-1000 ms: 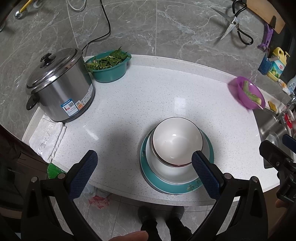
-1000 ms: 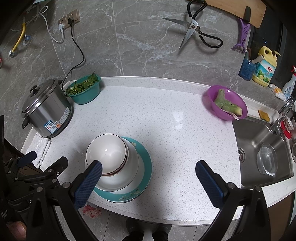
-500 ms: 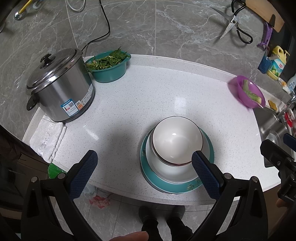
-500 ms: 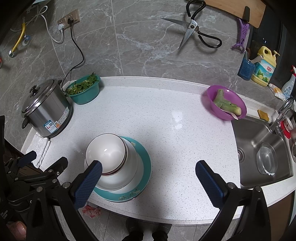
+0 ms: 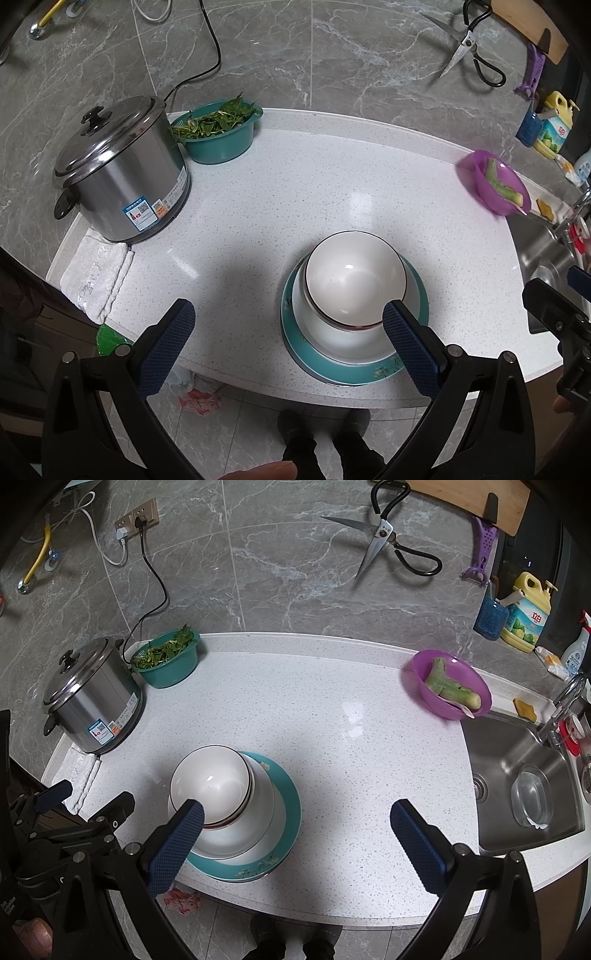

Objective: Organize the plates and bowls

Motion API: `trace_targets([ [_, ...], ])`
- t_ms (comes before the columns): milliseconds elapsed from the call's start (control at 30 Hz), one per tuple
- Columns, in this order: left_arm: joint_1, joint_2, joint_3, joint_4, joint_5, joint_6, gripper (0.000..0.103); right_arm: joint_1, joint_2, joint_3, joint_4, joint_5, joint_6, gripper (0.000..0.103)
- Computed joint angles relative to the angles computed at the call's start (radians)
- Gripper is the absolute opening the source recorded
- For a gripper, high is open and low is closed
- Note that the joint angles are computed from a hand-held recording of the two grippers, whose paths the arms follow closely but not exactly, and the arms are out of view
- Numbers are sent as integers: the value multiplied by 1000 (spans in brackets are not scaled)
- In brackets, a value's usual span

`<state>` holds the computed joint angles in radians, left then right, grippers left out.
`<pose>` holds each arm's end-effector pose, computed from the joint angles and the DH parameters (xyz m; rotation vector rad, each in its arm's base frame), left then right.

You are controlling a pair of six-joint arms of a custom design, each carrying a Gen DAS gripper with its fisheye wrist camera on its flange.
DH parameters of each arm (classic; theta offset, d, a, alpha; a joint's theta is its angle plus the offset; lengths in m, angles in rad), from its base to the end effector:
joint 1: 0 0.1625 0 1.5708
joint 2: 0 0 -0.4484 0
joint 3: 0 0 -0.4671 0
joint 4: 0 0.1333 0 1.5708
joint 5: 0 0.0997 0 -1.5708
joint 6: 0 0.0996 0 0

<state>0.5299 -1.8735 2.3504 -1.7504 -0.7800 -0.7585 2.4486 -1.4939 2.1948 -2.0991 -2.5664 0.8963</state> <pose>-0.2041 -0.3561 0.2799 0.4804 2.3266 -0.5542 0.4013 -0.2686 0.2378 0.0852 -2.2583 0.8277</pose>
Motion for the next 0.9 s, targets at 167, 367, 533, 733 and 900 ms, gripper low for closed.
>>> trace_targets([
  [167, 9, 3, 0, -8, 1, 15, 103, 0, 1, -1, 4, 0, 4, 103],
  [367, 14, 6, -1, -15, 2, 23, 103, 0, 2, -2, 4, -1, 4, 103],
  [533, 17, 10, -1, -20, 1, 25, 103, 0, -1, 2, 5, 1, 7, 103],
  [733, 22, 13, -2, -25, 1, 32, 103, -1, -1, 2, 7, 2, 8, 103],
  [900, 26, 17, -2, -31, 1, 37, 103, -4, -7, 7, 4, 4, 2, 103],
])
